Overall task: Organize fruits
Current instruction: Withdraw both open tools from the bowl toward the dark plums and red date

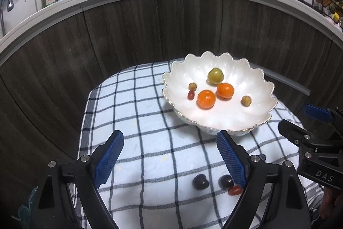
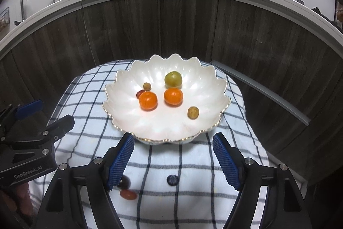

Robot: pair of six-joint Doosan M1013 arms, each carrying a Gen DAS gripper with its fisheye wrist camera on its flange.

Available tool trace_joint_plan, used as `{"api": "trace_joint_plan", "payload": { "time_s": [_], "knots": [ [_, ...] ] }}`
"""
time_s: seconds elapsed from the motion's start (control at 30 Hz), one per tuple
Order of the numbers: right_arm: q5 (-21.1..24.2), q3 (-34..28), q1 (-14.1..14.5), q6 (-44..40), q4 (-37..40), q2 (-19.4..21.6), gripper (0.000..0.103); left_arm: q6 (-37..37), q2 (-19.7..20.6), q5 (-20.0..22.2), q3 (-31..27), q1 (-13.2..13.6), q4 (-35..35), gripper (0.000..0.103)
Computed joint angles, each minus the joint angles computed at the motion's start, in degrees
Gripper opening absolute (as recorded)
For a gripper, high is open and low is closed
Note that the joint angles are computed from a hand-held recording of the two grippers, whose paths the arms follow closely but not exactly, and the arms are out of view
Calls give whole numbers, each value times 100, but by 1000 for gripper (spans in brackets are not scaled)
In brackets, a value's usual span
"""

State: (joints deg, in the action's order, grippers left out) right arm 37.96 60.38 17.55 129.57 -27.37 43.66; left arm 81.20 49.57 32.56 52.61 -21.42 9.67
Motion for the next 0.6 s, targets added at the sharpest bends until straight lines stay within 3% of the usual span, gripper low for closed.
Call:
{"api": "trace_joint_plan", "payload": {
  "time_s": [0.2,0.6],
  "knots": [
    [5,178,76,237,-264,-39,76,518,14,166,30,51,-553,89],
    [-170,480,202,205,-335,-78,76,1178,-11,13,334,93,-952,88]
  ]
}}
